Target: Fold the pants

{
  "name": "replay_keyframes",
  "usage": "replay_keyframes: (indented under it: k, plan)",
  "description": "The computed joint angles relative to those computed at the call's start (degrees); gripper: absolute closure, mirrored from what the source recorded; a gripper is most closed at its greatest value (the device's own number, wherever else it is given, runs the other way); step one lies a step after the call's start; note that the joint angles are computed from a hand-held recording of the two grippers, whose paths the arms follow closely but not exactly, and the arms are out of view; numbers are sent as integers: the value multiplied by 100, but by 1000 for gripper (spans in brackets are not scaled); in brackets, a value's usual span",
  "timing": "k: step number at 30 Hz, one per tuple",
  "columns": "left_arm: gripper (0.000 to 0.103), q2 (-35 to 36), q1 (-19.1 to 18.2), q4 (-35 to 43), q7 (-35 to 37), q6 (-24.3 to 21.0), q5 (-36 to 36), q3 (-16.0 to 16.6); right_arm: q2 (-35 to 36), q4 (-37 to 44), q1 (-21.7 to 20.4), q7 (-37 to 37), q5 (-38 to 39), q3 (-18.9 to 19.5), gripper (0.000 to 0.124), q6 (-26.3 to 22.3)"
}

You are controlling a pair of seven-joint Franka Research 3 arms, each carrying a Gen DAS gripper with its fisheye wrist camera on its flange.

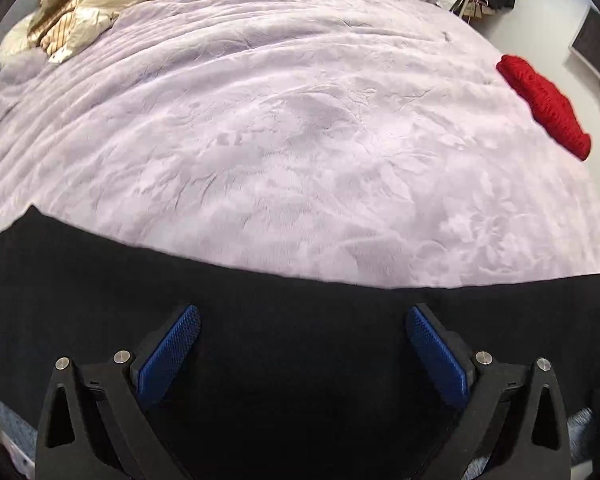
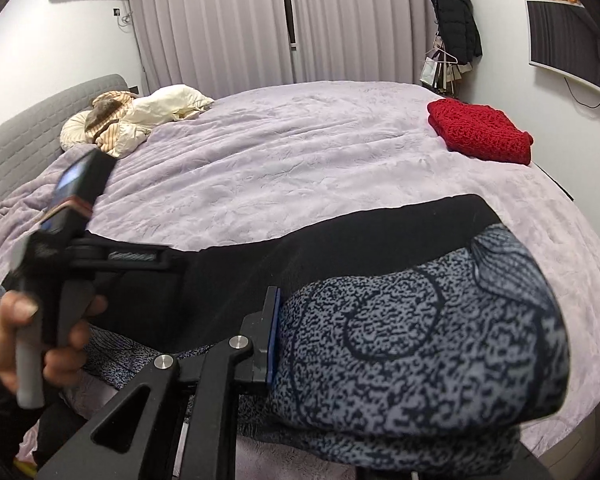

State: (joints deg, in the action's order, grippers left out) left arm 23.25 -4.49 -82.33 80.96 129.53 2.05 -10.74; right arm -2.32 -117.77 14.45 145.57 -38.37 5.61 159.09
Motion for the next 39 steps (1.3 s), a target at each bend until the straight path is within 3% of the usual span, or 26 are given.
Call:
replay_keyframes:
  k: [4, 7, 11, 13, 17, 20, 25, 28, 32, 35, 39]
  plan:
    - [0, -214, -131, -413, -22, 259, 392, 49, 48, 12, 2, -40, 65, -1, 108, 33]
    - [0, -797, 108, -1192, 560, 308, -133, -140, 124, 109, 64, 13, 30, -3, 108, -74]
    - [0, -1916, -31, -2842, 1019, 1191, 77, -85, 139, 175, 131, -87, -67, -16, 108, -174]
    - [0, -2262, -55, -3305, 1110, 1468, -41, 3, 175, 264, 188, -123, -198, 3, 108, -220]
    - [0, -2275, -3, -3005, 1897, 980, -1028, 202, 302, 607, 369, -37, -890, 40, 108, -497]
    - [0, -2247, 211, -2680, 2154, 913, -1714, 388, 394, 913, 506, -158, -1080, 30, 108, -617]
    - [0, -1866, 672, -2054, 1836, 854, -1979, 616, 774, 1726, 855, -646, -1395, 52, 108, -625]
    - [0, -1717, 967, -1868, 1357, 804, -1853, 728, 1289, 2430, 1261, -1003, -1728, -2, 108, -896]
    - [0, -1837, 1329, -2079, 794, 1053, -1506, 895, 2365, 3679, 1791, -2017, -1705, -49, 108, -1406]
    - [0, -1918, 1595, -2208, 660, 964, -1532, 1000, 3210, 4631, 2195, -2805, -1602, -127, 108, -1900]
    - [0, -1997, 1705, -2456, 734, 947, -1502, 991, 4325, 5942, 2511, -4126, -823, -17, 108, -2795]
